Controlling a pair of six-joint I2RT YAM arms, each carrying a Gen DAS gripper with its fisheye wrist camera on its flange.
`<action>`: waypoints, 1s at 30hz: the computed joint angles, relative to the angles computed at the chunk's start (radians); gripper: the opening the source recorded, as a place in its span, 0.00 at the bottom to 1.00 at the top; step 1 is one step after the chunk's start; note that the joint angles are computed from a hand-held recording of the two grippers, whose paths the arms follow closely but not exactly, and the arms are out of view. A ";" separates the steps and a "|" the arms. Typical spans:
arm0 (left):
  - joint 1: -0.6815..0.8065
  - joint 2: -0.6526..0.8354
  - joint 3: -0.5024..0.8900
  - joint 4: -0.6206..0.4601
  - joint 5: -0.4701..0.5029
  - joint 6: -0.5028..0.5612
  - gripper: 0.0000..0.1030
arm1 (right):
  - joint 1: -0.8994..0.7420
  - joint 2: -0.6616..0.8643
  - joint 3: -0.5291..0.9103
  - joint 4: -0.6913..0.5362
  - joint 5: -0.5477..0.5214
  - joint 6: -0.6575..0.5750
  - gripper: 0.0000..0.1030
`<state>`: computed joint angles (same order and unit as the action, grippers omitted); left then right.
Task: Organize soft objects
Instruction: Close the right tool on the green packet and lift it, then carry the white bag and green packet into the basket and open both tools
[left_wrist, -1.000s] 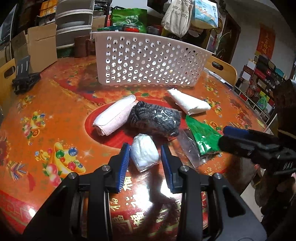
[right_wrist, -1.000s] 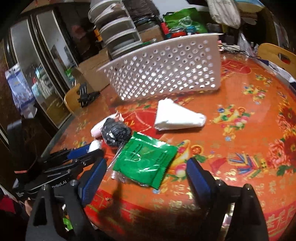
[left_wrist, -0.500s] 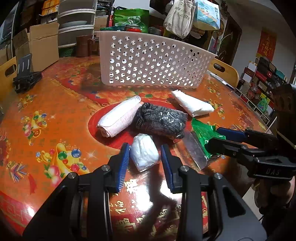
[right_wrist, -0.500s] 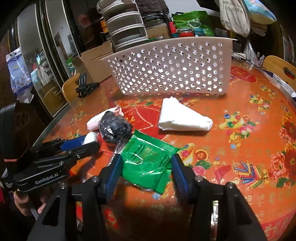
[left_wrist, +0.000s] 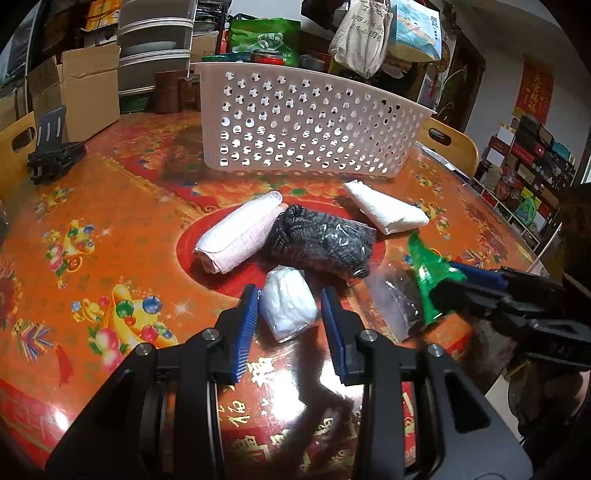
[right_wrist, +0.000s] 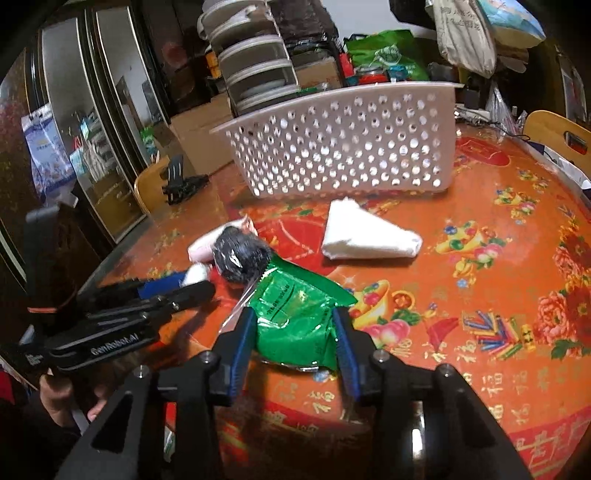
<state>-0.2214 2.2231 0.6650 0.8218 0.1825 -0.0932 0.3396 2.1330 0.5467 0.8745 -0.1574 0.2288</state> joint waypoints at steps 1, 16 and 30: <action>0.001 0.000 0.000 0.000 0.001 -0.002 0.31 | -0.004 -0.010 -0.008 0.005 0.000 -0.001 0.40; -0.015 -0.047 -0.056 0.051 -0.034 0.008 0.31 | -0.045 -0.154 -0.074 -0.003 0.017 -0.021 0.40; 0.039 -0.232 -0.073 -0.031 -0.024 0.040 0.31 | -0.060 -0.291 -0.055 -0.106 0.026 -0.077 0.40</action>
<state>-0.1827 1.9916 0.5919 0.7912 0.1585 -0.0534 0.2799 1.8416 0.4918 0.7685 -0.1312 0.1516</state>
